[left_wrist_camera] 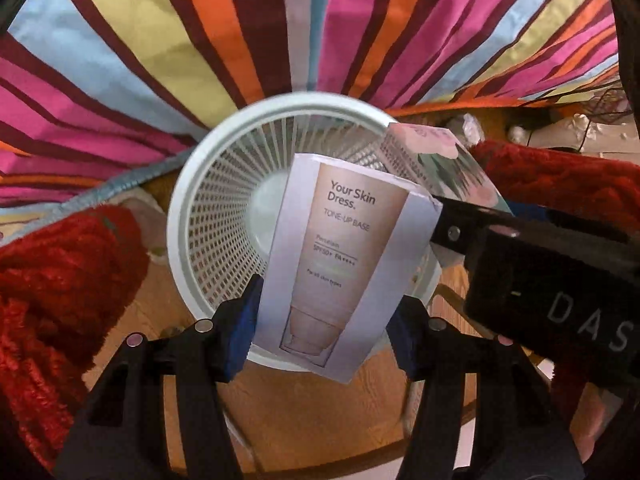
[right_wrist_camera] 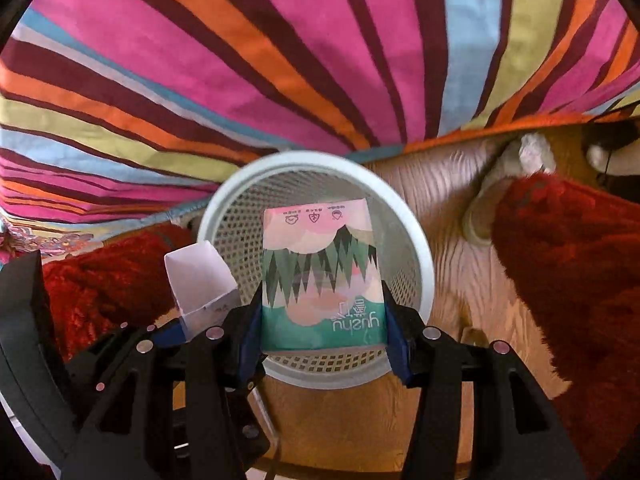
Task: Collect trash
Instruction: 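Open left tool dropping white box while right tool drops tissue pack into basket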
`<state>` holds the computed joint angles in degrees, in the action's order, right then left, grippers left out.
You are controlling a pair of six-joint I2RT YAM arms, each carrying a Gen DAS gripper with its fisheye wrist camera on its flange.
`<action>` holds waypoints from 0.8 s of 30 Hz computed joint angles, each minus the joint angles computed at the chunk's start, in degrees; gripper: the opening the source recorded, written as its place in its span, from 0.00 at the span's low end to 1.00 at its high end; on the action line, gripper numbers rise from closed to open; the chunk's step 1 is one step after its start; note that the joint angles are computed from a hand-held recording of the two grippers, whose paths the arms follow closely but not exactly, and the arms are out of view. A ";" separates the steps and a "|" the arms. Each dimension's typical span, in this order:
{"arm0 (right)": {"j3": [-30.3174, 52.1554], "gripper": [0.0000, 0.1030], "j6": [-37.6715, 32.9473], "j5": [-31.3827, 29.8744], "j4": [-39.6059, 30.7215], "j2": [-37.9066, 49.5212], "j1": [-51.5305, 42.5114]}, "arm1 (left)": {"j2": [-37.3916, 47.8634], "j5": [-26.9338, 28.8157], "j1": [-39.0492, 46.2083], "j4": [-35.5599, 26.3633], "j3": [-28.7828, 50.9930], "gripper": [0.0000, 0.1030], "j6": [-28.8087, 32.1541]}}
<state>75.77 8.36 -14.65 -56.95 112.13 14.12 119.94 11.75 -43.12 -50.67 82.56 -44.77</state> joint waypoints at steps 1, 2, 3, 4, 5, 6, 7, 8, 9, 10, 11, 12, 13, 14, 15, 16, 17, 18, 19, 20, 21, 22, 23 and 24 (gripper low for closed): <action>0.29 0.48 -0.13 -0.15 -0.18 0.84 0.03 | 0.09 0.57 0.07 0.30 -0.36 0.55 -0.15; 0.49 0.48 -0.32 -0.29 -0.35 1.44 0.00 | 0.29 1.05 0.17 0.40 -0.45 0.55 -0.29; 0.76 0.48 -0.46 -0.50 -0.66 2.15 0.19 | 0.70 1.67 0.44 0.30 -0.57 0.55 -0.48; 0.90 0.48 -0.57 -0.51 -0.81 2.58 0.34 | 0.91 1.79 0.56 0.22 -0.67 0.56 -0.66; 0.97 0.48 -0.66 -0.49 -0.96 2.85 0.50 | 1.42 1.97 0.73 0.27 -0.60 0.56 -0.94; 1.06 0.49 -0.75 -0.45 -1.17 3.35 0.73 | 1.76 2.34 1.05 0.23 -0.75 0.56 -1.36; 1.07 0.49 -0.67 -0.27 -1.38 3.43 0.90 | 2.08 2.52 1.24 0.65 -1.24 0.57 -1.56; 1.07 0.51 -0.50 -0.10 -1.44 3.51 1.06 | 2.49 2.65 1.38 0.65 -1.30 0.57 -1.69; 0.88 0.54 -0.24 0.14 -1.42 3.47 0.98 | 2.99 3.01 1.56 0.27 -1.21 0.57 -1.82; 0.81 0.65 0.04 0.10 -1.22 3.43 0.96 | 3.17 3.12 1.43 0.34 -1.45 0.64 -2.07; 0.66 0.75 0.29 0.08 -0.93 3.27 0.79 | 3.39 2.89 1.38 0.09 -1.38 0.69 -2.15; 0.30 0.78 0.84 0.71 -0.30 2.91 0.67 | 3.43 2.44 1.37 -0.23 -1.33 0.72 -2.33; -0.03 0.84 1.49 1.66 0.32 2.54 0.61 | 3.37 2.17 1.40 -0.32 -1.39 0.78 -2.42; 0.00 0.88 1.80 2.01 0.51 2.49 0.52 | 3.32 1.88 1.42 -0.33 -1.50 0.83 -2.47; -0.33 0.89 2.35 2.36 0.93 2.14 0.26 | 3.27 1.73 1.45 -0.26 -1.72 0.84 -2.44; -0.36 0.91 2.59 2.39 1.08 2.12 0.17 | 3.25 1.65 1.40 -0.27 -1.75 0.84 -2.53; -0.45 0.91 2.64 2.35 1.30 2.16 -0.03 | 3.19 1.55 1.41 -0.26 -1.86 0.84 -2.59; -0.56 0.91 2.75 2.32 1.44 2.11 -0.25 | 3.21 1.45 1.34 -0.50 -1.66 0.84 -2.76; -0.66 0.91 2.85 2.44 1.57 2.03 -0.41 | 3.38 1.30 1.16 -0.44 -1.44 0.84 -3.07; -0.67 0.91 2.88 2.50 1.75 2.13 -0.53 | 3.26 1.11 1.09 -0.31 -1.56 0.84 -3.21; -0.70 0.91 2.97 2.51 1.86 2.08 -0.66 | 3.01 0.57 1.06 -0.35 -1.67 0.84 -3.30; -0.77 0.91 3.04 2.54 2.00 2.03 -0.82 | 2.85 0.23 1.07 -0.47 -1.64 0.84 -3.32; -0.87 0.91 3.17 2.70 2.12 1.89 -0.95 | 2.70 -0.13 1.06 -0.44 -1.70 0.84 -3.39; -0.80 0.91 3.33 2.82 2.06 1.80 -0.93 | 2.30 -0.68 1.08 -0.35 -1.92 0.84 -3.53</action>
<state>74.96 11.69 -11.83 -54.90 113.92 13.18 122.24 11.08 -42.05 -51.02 80.64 -48.30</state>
